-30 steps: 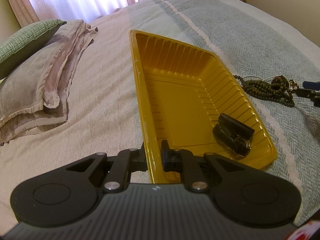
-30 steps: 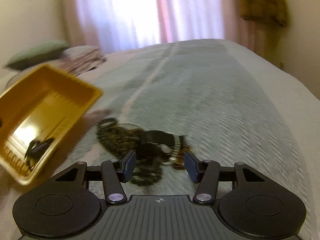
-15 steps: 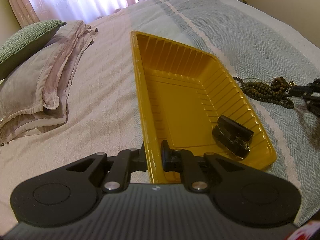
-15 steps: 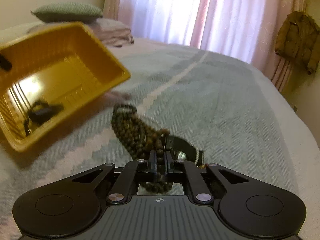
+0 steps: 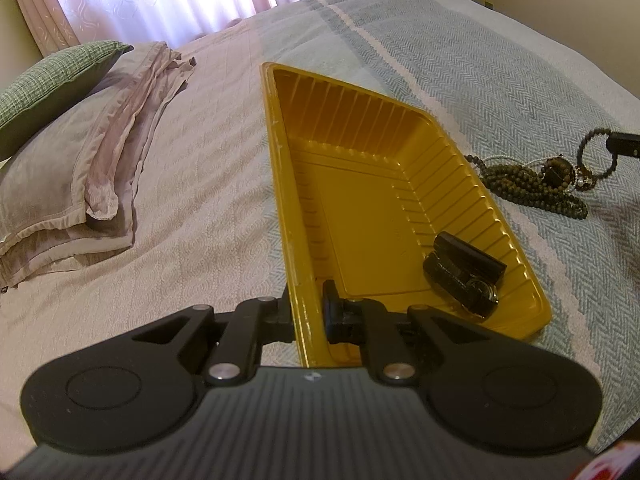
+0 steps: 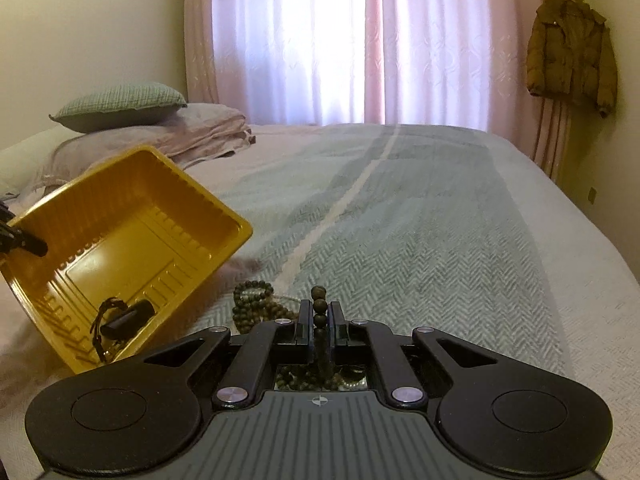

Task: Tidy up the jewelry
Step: 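Carry the bead strand into the tray and open the right tool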

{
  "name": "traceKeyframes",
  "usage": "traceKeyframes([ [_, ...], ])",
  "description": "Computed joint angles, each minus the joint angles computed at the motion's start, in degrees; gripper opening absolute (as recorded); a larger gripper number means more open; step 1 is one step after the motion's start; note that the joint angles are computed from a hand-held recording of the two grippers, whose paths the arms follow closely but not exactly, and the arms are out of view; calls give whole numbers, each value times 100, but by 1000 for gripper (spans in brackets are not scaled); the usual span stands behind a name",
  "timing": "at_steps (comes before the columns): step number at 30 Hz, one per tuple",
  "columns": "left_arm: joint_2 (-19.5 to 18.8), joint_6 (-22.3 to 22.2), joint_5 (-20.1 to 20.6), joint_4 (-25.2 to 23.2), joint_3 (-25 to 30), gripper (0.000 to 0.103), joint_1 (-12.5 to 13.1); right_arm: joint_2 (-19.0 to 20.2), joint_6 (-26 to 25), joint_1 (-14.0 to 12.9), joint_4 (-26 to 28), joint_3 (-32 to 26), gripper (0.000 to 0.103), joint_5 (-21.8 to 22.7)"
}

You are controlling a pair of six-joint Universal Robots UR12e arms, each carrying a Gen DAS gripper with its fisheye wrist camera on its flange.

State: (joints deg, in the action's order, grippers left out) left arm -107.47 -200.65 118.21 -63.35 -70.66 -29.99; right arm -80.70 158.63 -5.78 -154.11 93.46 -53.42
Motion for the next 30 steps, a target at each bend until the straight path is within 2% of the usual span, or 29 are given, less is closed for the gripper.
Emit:
traceKeyframes([
  [3,-2,0,1,-5,4,10,-1,-18,-109,26,134,12,6,24],
  [6,-3,-1,-1,-7,5,10,-1,-17,-74,52,243,-18,6,241],
  [10,-8,3,3,-12,8,10,-5,-2,75,114,540,-147,6,914],
  [15,-9,2,3,-10,8,10,-6,75,-62,344,1057,-327,6,1701],
  [19,-7,-1,-10,-4,1,10,-1,143,-271,532,1531,-418,6,2051],
  [23,-7,1,-13,-2,1,10,1,197,-558,646,2236,-532,6,2286],
  [28,-7,6,-11,-1,-1,10,2,240,-840,707,2820,-621,7,2217],
  [29,-7,-3,-15,-1,1,10,1,263,-781,718,2806,-639,8,2126],
  [30,-7,-6,-14,-2,0,10,2,263,-712,712,2739,-635,15,2034],
])
